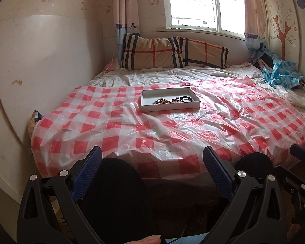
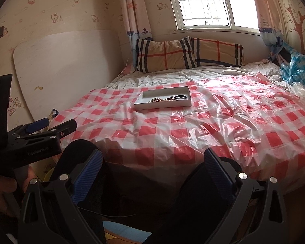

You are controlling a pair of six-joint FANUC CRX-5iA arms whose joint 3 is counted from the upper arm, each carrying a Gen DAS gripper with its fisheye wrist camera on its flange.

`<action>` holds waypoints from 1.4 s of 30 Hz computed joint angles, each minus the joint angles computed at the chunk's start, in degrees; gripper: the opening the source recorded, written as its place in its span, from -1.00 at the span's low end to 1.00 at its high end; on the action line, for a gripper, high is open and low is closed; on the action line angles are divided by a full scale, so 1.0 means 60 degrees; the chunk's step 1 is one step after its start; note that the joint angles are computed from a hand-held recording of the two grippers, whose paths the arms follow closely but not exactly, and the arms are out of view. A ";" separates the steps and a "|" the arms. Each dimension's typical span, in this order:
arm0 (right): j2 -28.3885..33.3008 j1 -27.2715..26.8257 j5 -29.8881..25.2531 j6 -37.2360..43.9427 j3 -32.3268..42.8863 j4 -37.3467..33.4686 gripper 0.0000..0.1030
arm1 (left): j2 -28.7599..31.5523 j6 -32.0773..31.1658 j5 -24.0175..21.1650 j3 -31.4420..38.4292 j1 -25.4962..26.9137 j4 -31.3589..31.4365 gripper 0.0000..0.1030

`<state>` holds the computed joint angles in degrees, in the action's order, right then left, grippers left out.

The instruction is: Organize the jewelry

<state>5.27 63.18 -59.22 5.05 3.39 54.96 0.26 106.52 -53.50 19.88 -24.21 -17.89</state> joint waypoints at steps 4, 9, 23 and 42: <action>0.0013 0.0044 -0.0029 -0.0049 -0.0014 0.0048 0.85 | -0.0090 0.0039 -0.0005 -0.0167 -0.0027 0.0031 0.85; 0.0048 0.0096 -0.0082 0.0058 0.0028 0.0006 0.85 | -0.0146 0.0002 -0.0017 -0.0295 -0.0072 0.0043 0.85; 0.0015 0.0236 -0.0261 -0.0012 -0.0049 0.0005 0.85 | -0.0261 0.0317 -0.0160 -0.0473 -0.0148 -0.0173 0.85; 0.0041 0.0317 -0.0374 -0.0020 -0.0052 -0.0131 0.85 | -0.0119 0.0293 -0.0484 -0.0275 -0.0325 -0.0507 0.85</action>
<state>5.52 65.08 -61.47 4.93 3.07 54.17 -0.45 108.28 -56.41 18.23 -26.16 -20.93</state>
